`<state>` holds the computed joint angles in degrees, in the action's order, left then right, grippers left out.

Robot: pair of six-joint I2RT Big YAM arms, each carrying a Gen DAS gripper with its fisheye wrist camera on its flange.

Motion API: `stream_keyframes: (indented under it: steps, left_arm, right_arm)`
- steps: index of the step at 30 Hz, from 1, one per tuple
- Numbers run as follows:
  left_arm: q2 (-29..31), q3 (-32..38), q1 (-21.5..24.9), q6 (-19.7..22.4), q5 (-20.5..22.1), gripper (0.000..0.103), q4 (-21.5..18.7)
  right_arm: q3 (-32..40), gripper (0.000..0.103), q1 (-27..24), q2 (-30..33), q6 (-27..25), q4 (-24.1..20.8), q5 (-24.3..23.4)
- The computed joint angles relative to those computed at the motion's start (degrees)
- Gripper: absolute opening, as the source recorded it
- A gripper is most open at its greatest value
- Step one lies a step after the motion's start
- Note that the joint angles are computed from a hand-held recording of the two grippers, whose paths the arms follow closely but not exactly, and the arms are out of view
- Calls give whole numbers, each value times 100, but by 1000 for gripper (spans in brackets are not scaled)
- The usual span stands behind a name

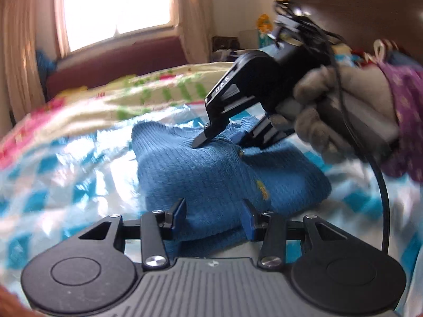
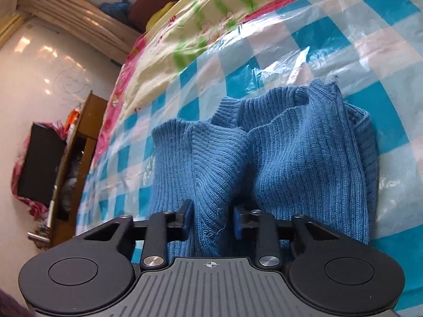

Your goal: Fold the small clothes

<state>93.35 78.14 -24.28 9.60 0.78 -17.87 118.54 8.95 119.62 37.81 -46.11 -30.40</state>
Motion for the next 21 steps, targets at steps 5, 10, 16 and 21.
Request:
stream_keyframes:
  steps: [5, 10, 16, 21]
  left_arm:
    - [-73, -252, -147, 796, -310, 53, 247]
    - [194, -287, -393, 1618, -967, 55, 780]
    - [309, -66, -358, 1295, -1116, 51, 767]
    - [194, 24, -320, 892, -884, 23, 633]
  right_arm:
    - [-17, 22, -29, -19, 264, 153, -102]
    - [96, 21, -16, 7, 209, 26, -62]
    - [102, 21, -26, 30, 257, 68, -110]
    - [-31, 19, -65, -49, 333, 234, -197]
